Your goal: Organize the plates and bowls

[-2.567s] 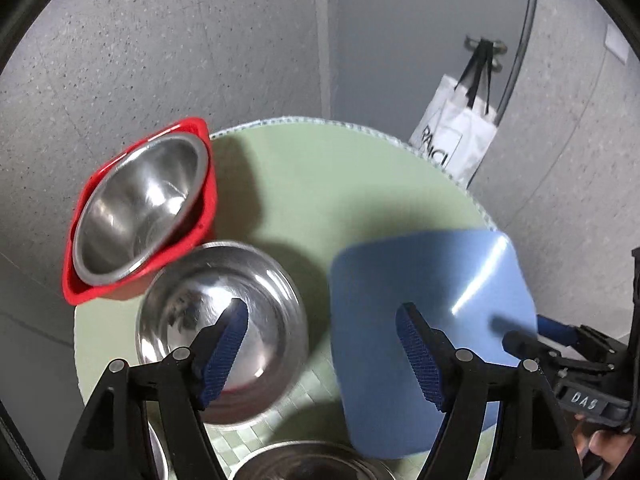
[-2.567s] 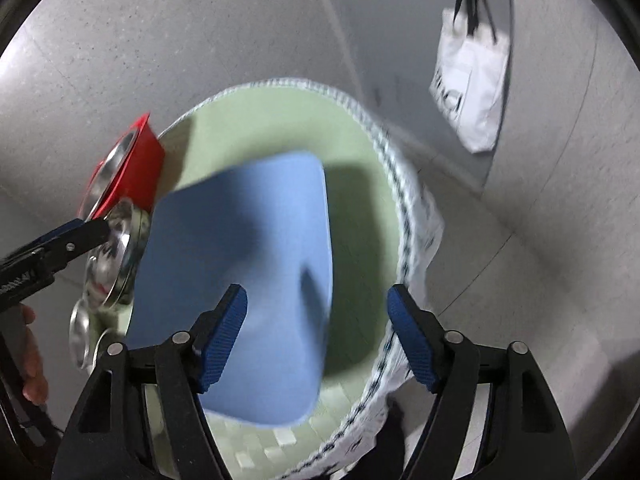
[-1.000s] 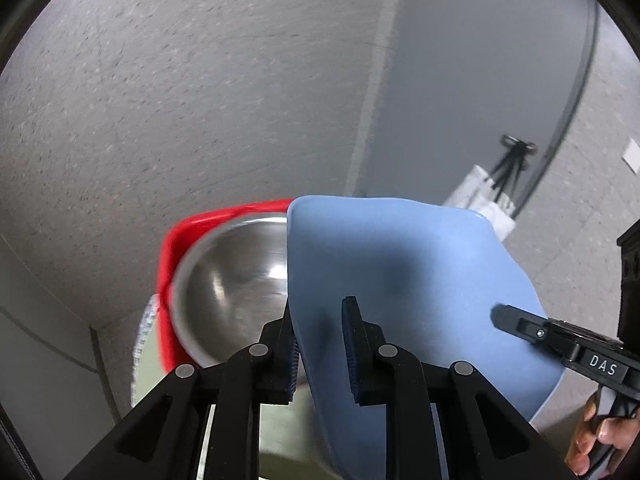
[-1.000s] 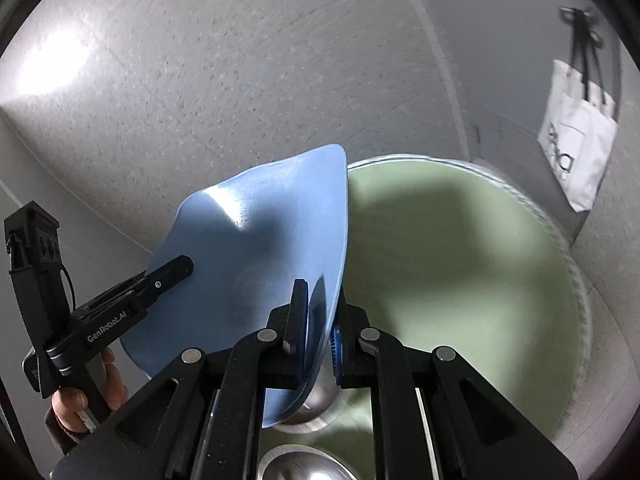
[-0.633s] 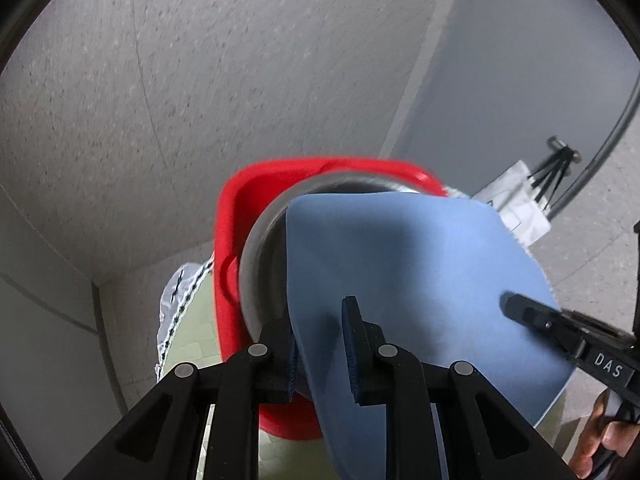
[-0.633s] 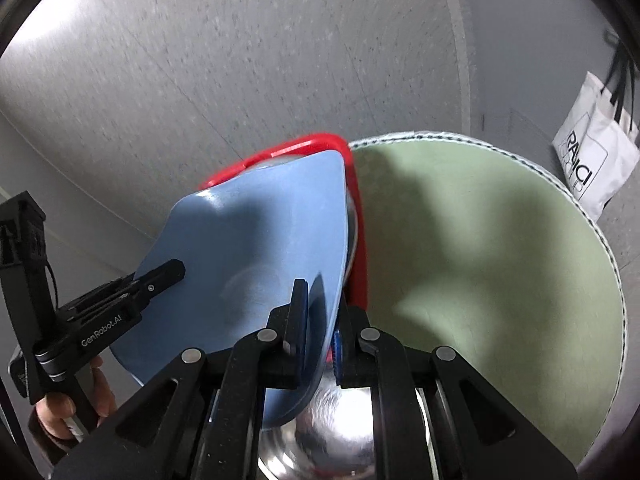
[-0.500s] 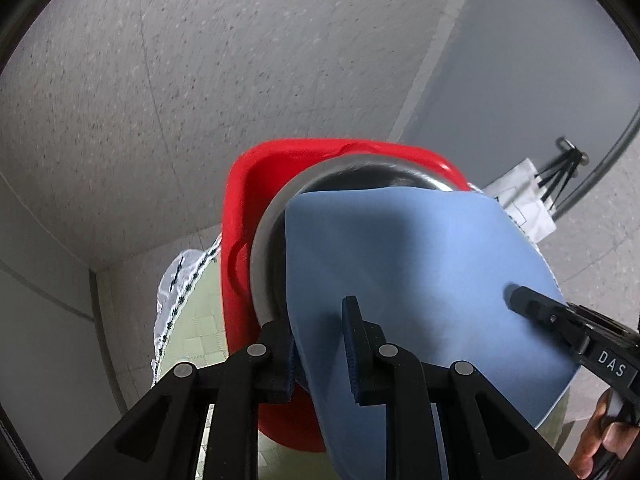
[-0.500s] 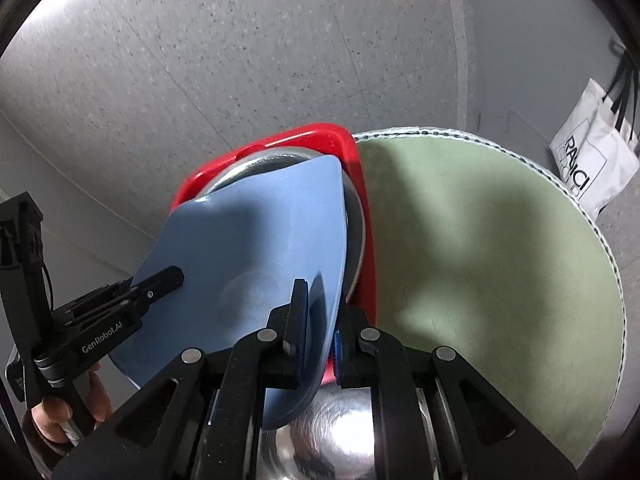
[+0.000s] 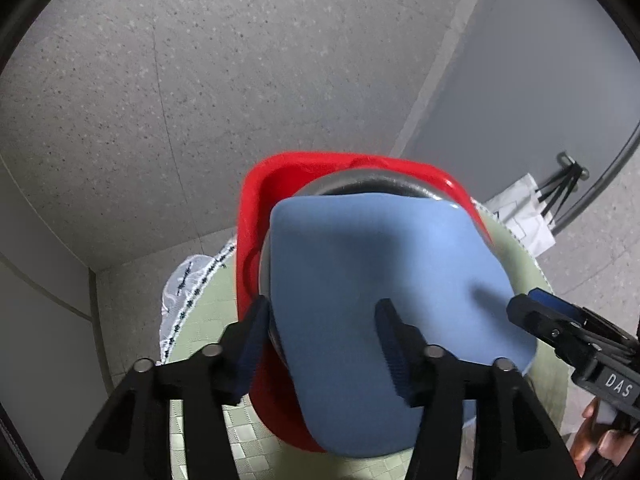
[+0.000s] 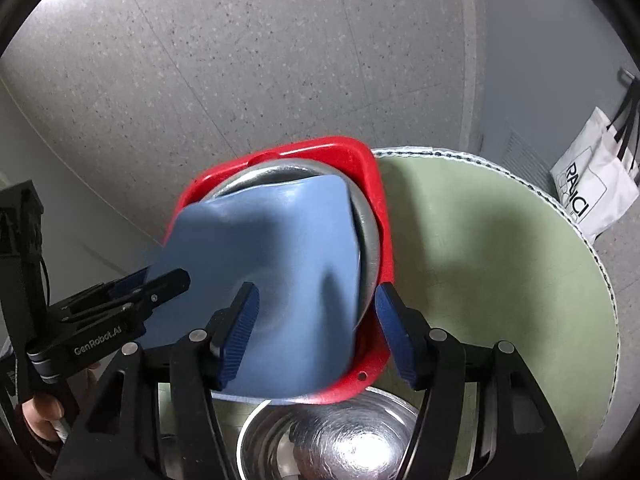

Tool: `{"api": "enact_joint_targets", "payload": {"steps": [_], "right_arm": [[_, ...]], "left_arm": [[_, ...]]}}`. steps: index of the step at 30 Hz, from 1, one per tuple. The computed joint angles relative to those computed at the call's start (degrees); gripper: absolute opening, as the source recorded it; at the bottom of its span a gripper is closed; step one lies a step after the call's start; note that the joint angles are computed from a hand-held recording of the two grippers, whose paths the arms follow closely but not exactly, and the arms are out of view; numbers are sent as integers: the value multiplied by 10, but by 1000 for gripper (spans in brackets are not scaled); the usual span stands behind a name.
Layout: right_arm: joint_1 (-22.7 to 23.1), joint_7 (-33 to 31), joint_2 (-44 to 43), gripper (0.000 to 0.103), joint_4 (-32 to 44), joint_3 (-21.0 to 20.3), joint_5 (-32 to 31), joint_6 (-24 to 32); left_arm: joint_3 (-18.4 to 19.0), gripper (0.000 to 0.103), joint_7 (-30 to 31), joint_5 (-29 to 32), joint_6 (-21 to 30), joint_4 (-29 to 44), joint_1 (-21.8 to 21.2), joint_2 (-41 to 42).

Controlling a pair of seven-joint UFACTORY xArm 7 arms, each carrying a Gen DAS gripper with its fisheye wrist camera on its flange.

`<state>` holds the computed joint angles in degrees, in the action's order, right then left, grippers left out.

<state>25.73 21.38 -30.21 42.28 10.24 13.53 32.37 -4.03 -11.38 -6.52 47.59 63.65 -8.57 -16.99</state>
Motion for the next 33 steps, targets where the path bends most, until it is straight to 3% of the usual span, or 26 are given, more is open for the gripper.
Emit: {"api": "enact_joint_targets", "payload": {"steps": [4,9,12,21,28,33], "right_arm": [[5,-7,-39,63,-24,-11,9,1],[-2,-4,-107,63,-60,-17,7,20],[-8,-2,-180,63,-96,-22,1,51],[14,-31,-382,66,-200,-54,24,179],[19,-63,-528,66,-274,-70,52,310],[17,-84,-577,66,-304,-64,73,364]], "left_arm": [[-17,66,-41,47,-1,-17,14,-34],[-29,70,-71,73,4,-53,13,-100],[-41,78,-83,86,14,-82,11,-149],[-84,78,-88,56,86,-131,-56,-250],[-135,78,-130,36,141,-126,-100,-245],[-161,72,-184,36,168,-120,-116,-227]]}}
